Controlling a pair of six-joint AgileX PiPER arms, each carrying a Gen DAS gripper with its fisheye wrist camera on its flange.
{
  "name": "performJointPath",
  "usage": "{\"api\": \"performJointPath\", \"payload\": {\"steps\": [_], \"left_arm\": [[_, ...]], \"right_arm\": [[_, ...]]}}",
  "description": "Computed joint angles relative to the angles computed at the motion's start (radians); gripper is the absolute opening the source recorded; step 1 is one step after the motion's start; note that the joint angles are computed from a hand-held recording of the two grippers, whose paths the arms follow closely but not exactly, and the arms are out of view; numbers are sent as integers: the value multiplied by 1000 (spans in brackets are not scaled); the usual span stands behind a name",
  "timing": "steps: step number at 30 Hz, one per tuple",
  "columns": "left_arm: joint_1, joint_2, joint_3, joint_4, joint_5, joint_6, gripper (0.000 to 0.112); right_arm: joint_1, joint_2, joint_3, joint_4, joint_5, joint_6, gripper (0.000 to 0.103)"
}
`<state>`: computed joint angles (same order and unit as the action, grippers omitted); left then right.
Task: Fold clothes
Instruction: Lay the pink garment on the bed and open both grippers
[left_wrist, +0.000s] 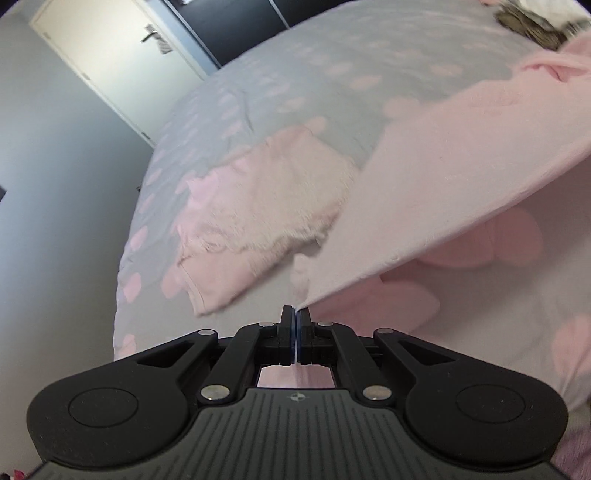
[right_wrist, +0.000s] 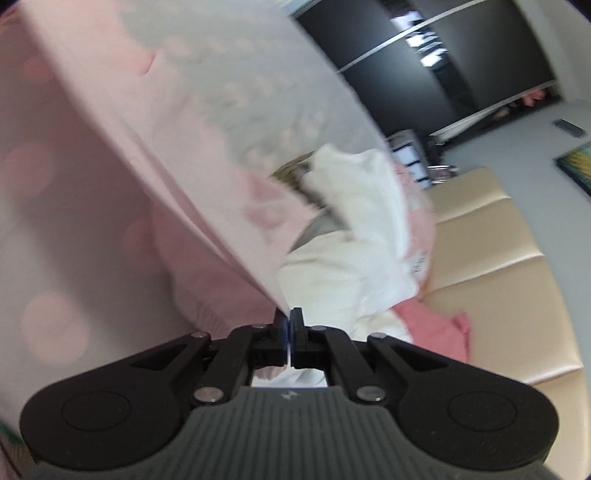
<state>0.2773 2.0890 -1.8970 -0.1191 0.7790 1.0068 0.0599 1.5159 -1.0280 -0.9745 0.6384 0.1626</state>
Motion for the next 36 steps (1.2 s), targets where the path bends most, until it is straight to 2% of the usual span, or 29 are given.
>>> {"api": "performJointPath", "payload": {"steps": [5,10,17,23,27,29,30,31,32,36], "left_arm": [[58,-72,100,-62,17,175,0],[83,-86,139,-64,51,279,0],[78,-85,207,26,68,355,0],[79,-69,248,40,69,380,0],[88,-30,200,25,138,359,0],[99,-17,169,-1,185,354,3],[106,-10,147,-22,216,350,9],[115,-2,119,-48,251,345,16],[123,5,91,-75,280,344,19],[145,28,-32,-192,399,318,29]], "right_arm": [[3,-108,97,219,43,-305,0],[5,-148,140,389,149,-544,0],[13,-46,179,453,185,-651,1],[5,81,181,408,149,-613,1],[0,120,149,427,162,-599,4],[-7,116,131,470,190,-621,11],[-11,111,124,493,207,-638,15],[-15,101,122,510,217,-654,21],[-18,85,123,514,217,-662,29],[-45,32,85,553,228,-664,30]]}}
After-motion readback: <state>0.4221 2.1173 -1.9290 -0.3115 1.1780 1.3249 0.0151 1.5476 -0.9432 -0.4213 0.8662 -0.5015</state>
